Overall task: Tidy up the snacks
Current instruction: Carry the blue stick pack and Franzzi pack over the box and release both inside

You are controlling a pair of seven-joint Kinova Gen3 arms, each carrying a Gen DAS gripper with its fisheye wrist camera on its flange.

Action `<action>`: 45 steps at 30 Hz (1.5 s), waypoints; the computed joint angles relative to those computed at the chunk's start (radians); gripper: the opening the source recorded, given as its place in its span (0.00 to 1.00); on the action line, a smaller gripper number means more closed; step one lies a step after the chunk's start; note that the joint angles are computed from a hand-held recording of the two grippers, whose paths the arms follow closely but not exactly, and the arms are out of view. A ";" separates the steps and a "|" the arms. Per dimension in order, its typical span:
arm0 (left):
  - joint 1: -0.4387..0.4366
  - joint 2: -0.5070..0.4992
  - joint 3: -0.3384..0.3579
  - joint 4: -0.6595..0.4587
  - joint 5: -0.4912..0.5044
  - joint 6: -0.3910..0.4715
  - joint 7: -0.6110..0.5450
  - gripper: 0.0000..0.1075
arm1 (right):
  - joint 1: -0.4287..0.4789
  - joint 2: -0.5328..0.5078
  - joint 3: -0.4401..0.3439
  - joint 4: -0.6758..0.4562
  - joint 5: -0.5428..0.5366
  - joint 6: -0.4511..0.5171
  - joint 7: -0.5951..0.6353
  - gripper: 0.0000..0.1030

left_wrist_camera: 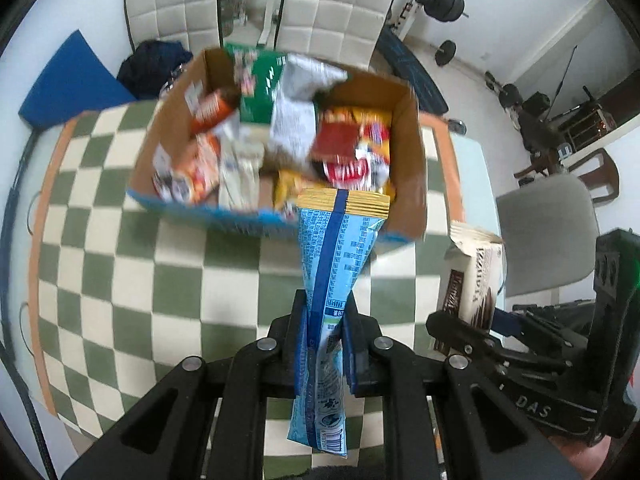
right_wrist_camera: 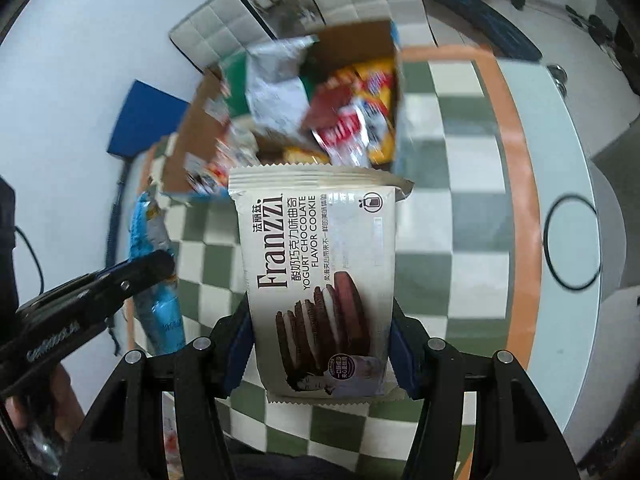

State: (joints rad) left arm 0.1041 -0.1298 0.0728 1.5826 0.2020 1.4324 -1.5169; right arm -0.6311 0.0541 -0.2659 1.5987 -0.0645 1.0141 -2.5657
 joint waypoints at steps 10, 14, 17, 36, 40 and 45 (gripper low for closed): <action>-0.034 0.263 -0.006 -0.275 0.030 0.045 -0.067 0.12 | 0.033 0.122 0.063 -0.204 0.051 0.091 0.000 0.60; -0.028 0.388 0.007 -0.382 0.017 0.074 -0.064 0.12 | 0.065 0.176 0.091 -0.236 0.029 0.092 0.017 0.60; -0.015 0.470 0.014 -0.448 -0.008 0.087 -0.068 0.12 | 0.081 0.223 0.109 -0.269 0.024 0.099 0.021 0.60; 0.031 0.636 0.008 -0.484 -0.111 0.081 -0.108 0.14 | 0.099 0.436 0.142 -0.377 -0.041 0.167 0.067 0.61; 0.035 0.648 0.008 -0.493 -0.115 0.111 -0.108 0.18 | 0.090 0.444 0.151 -0.391 -0.027 0.188 0.054 0.61; 0.048 0.624 0.009 -0.473 -0.127 0.100 -0.113 0.29 | 0.090 0.450 0.153 -0.416 -0.020 0.220 0.057 0.71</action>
